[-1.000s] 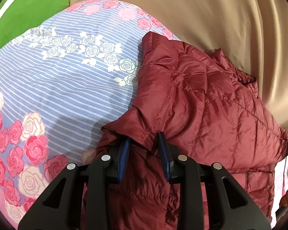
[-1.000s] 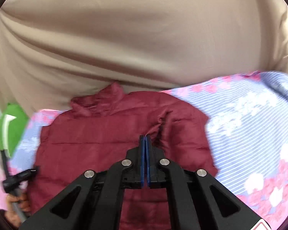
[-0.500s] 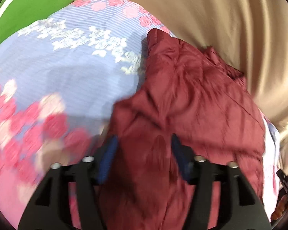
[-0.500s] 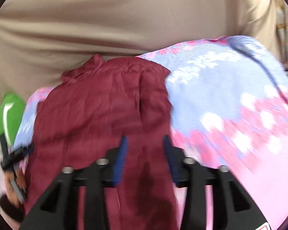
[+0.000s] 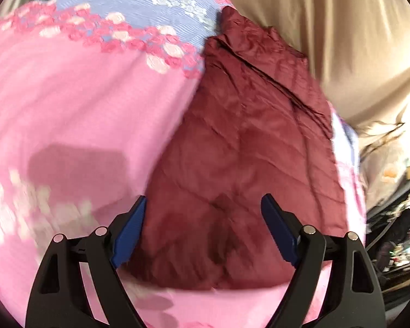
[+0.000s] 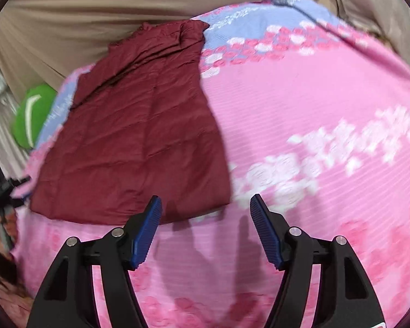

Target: Fold large clothes

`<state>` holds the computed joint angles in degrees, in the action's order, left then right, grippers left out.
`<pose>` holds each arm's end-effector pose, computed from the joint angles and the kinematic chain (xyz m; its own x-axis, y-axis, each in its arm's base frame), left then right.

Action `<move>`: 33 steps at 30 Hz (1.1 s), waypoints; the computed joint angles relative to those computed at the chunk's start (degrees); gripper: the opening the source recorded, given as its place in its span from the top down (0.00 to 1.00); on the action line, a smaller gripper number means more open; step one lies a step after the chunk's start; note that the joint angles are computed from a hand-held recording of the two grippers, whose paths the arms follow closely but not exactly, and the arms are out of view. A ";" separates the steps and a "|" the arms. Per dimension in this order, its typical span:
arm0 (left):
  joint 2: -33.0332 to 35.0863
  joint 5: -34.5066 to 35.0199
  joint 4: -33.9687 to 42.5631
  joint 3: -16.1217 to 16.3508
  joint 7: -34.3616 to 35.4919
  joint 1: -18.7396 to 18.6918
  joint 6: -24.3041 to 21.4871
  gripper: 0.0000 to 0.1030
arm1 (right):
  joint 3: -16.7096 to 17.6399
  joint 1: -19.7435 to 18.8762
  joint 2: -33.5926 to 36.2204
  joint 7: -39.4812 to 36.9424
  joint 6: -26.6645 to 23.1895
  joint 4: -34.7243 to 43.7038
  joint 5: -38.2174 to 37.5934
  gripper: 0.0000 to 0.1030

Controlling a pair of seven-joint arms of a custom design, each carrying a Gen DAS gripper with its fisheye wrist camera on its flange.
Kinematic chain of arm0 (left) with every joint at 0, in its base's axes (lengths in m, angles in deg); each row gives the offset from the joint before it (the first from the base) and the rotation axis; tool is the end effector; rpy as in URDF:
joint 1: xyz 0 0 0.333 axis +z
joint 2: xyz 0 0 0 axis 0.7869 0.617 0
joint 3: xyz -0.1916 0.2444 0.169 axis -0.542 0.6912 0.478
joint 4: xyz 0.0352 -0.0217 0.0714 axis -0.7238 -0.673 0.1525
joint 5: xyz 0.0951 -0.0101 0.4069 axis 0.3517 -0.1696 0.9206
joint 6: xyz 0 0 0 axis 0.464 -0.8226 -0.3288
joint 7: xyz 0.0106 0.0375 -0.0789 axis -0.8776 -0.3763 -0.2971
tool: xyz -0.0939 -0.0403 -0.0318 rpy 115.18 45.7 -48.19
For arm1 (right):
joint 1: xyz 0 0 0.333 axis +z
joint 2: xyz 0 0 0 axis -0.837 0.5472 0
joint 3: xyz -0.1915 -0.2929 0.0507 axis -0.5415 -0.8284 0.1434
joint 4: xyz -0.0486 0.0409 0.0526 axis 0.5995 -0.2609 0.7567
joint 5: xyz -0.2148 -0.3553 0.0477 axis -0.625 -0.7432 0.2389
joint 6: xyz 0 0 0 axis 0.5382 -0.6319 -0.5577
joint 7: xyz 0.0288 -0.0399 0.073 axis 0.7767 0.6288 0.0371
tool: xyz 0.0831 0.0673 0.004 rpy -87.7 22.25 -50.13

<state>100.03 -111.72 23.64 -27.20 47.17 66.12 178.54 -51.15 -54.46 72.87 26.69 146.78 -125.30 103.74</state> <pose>0.8203 0.0231 0.5485 -0.2312 -0.8079 0.5421 -0.8769 -0.0683 -0.4758 0.5445 -0.0080 0.5009 -0.3403 -0.8507 -0.4006 -0.6703 0.5183 -0.5312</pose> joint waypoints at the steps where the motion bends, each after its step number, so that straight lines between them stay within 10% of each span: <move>1: -0.46 -0.91 -0.86 -0.58 -0.10 0.41 -0.88 0.22 | -1.15 1.60 0.55 -2.71 0.98 0.12 4.06 0.36; 6: -4.00 -4.17 -6.80 -1.18 3.13 0.75 1.59 0.48 | -2.46 4.55 4.07 -9.58 4.37 2.82 19.06 0.41; 8: -4.89 -4.82 -7.95 -1.01 4.48 0.49 2.80 0.87 | -1.10 2.96 4.75 -5.29 3.88 3.51 13.30 0.92; 9: -5.51 -5.22 -8.76 -0.96 5.23 0.48 3.45 0.95 | -0.80 2.54 4.90 -3.83 3.25 3.71 11.59 0.96; 20: -24.33 -30.81 -28.23 -0.51 26.55 8.67 5.98 1.00 | -0.52 7.92 -11.97 -6.44 22.10 -10.62 7.19 0.98; 26: -34.58 -51.46 -35.73 3.53 40.56 10.07 6.02 1.00 | 8.72 0.69 -22.58 -6.82 34.24 -16.86 9.08 0.98; 33: -29.37 -44.25 -26.07 6.66 36.27 2.23 12.59 1.00 | 3.59 4.18 -18.59 -7.74 38.43 -10.58 7.81 0.98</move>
<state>70.65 -155.97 -2.42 -20.54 83.45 68.35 191.13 -47.56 -50.28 54.27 18.95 185.21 -135.87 111.54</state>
